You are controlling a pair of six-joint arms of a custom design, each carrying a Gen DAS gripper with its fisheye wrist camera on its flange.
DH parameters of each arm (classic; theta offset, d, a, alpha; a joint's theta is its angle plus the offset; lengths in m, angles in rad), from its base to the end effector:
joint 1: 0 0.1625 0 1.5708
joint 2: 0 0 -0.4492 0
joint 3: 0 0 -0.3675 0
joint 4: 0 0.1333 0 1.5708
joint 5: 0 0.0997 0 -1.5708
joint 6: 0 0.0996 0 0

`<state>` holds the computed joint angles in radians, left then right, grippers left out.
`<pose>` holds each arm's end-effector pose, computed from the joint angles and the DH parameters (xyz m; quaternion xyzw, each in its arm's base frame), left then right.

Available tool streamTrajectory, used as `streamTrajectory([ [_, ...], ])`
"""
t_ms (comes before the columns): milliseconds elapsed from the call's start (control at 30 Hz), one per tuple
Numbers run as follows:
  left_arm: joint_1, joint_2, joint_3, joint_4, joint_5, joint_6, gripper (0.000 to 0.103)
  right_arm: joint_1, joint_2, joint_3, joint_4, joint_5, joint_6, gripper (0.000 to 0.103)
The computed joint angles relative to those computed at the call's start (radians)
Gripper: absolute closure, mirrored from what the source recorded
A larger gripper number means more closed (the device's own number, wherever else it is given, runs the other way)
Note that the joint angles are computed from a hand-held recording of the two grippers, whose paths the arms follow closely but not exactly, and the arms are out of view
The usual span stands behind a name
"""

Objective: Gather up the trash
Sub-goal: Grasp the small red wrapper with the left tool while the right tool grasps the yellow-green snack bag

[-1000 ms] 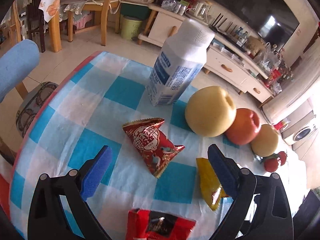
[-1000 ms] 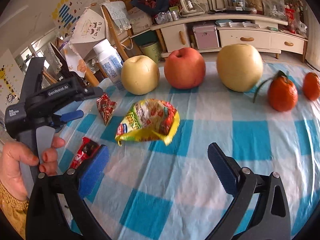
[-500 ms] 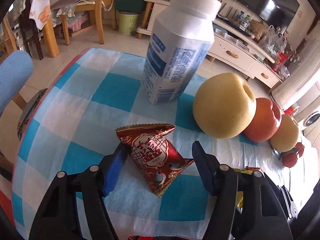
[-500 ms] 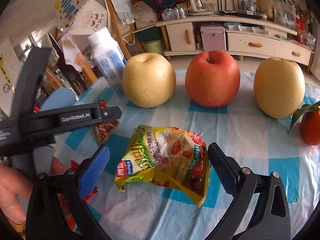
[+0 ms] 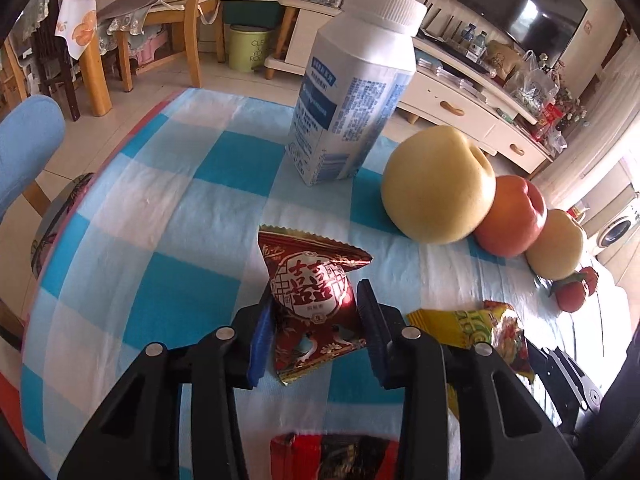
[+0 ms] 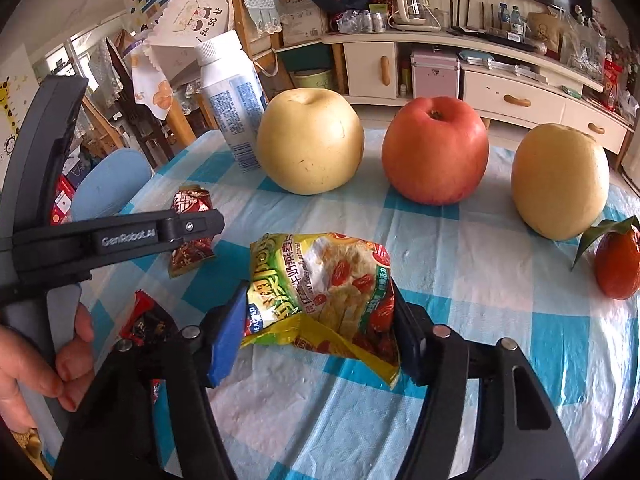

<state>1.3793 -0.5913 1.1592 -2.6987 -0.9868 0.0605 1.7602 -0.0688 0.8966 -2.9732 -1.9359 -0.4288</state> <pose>0.0304 -0.8323 0.1978 0.0367 0.9231 -0.2822 0.2587 0.2524 -0.7977 -0.1012 0.2379 -0.9140 0.2559 0.2061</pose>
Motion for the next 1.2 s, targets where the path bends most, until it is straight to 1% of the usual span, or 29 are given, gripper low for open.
streamTrajectory([
  [167,-0.004,-0.065,0.136,-0.05,-0.042,-0.003,0.063,-0.003,-0.035,0.081,-0.042,0.015,0.012,0.043],
  [267,-0.007,-0.104,0.219,-0.084,-0.071,-0.015,0.063,0.002,-0.063,0.15,-0.086,0.007,0.017,0.046],
  [400,-0.015,-0.154,0.334,-0.133,-0.102,-0.03,0.063,0.014,-0.106,0.264,-0.159,-0.024,-0.018,0.051],
  [467,-0.024,-0.176,0.396,-0.168,-0.1,-0.024,0.063,0.017,-0.129,0.323,-0.195,-0.03,-0.017,0.052],
  [600,-0.035,-0.22,0.507,-0.236,-0.108,-0.019,0.063,0.026,-0.167,0.429,-0.278,-0.067,-0.016,0.054],
  [733,-0.042,-0.261,0.604,-0.308,-0.119,-0.009,0.063,0.035,-0.197,0.519,-0.355,-0.101,-0.005,0.059],
  [867,-0.05,-0.291,0.667,-0.382,-0.126,0.02,0.064,0.051,-0.216,0.599,-0.44,-0.136,-0.002,0.064],
  [1033,-0.066,-0.324,0.737,-0.482,-0.131,0.053,0.065,0.062,-0.234,0.66,-0.493,-0.157,0.009,0.073],
  [1200,-0.079,-0.354,0.787,-0.523,-0.13,0.074,0.066,0.075,-0.243,0.708,-0.546,-0.178,0.0,0.076],
])
